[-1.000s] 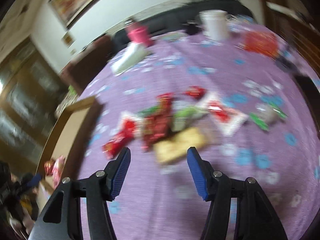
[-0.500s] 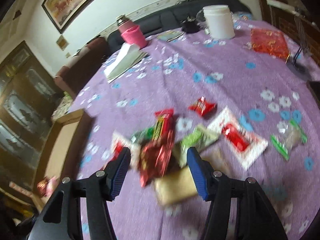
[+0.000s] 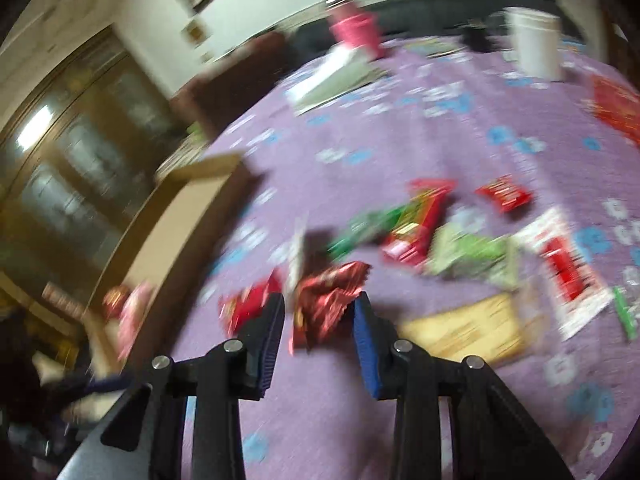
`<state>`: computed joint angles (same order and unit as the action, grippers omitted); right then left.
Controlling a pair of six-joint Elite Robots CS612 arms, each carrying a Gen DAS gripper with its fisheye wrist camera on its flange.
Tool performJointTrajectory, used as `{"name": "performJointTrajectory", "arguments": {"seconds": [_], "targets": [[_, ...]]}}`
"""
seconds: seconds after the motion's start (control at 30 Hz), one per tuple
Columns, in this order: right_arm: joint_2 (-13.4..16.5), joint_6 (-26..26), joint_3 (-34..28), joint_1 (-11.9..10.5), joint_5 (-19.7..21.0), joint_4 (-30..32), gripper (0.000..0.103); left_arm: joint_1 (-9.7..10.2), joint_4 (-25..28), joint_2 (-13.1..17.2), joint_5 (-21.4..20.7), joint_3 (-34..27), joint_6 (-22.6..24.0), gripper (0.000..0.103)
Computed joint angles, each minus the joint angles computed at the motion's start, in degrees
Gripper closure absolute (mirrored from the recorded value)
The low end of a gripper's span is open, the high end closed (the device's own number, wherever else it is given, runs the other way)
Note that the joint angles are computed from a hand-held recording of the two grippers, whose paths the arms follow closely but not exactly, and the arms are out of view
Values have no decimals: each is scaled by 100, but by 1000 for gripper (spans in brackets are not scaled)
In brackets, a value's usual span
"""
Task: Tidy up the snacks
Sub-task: 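Move both open grippers from the box back to the snack pile, then grasp the red bar with the left gripper while the right gripper grasps a dark red foil candy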
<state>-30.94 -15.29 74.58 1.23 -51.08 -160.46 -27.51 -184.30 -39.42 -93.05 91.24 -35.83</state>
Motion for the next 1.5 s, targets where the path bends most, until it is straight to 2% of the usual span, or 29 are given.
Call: {"name": "performJointTrajectory", "arguments": {"seconds": [0.07,0.1,0.2,0.3,0.37,0.5,0.63,0.7,0.73,0.77,0.97,1.17,1.2,1.23,1.3,1.4,1.5], "targets": [[-75,-380,82,-5,161,321,65,-8,15,13,-21,-12,1,44],[-99,-332,140,1,62,216,64,-12,26,19,-22,-19,8,44],[-87,66,185,9,-216,-153,48,-30,42,34,-8,-40,46,44],[-24,363,118,-11,-119,-286,44,-80,23,22,133,-41,263,44],[12,451,50,25,-196,-315,34,-107,52,-3,293,-37,455,44],[90,520,-52,156,-527,-413,33,-107,337,17,636,-206,705,44],[110,279,-22,277,-901,-589,33,-81,859,137,952,-569,1112,44],[104,127,24,332,-1122,-746,39,-79,1173,235,1122,-815,1407,44],[103,91,44,346,-1199,-813,57,-78,1269,280,1167,-910,1530,44],[103,71,58,358,-1293,-865,64,-79,1416,345,1233,-1053,1690,44],[100,330,124,260,-1192,-1048,68,-33,2041,666,1351,-1709,2242,44],[118,731,100,142,-937,-1096,68,-14,2863,905,1373,-2231,2471,43],[124,793,90,125,-895,-1078,68,-16,2829,917,1359,-2240,2502,50],[129,845,80,112,-864,-1059,68,2,2842,923,1202,-2262,2533,67],[137,911,68,98,-826,-1056,68,24,2774,924,1020,-2255,2475,84],[130,966,96,99,-849,-1190,68,-10,2656,914,1172,-2194,2366,85],[124,1042,144,90,-865,-1387,68,28,2393,873,996,-2061,2050,85]]}}
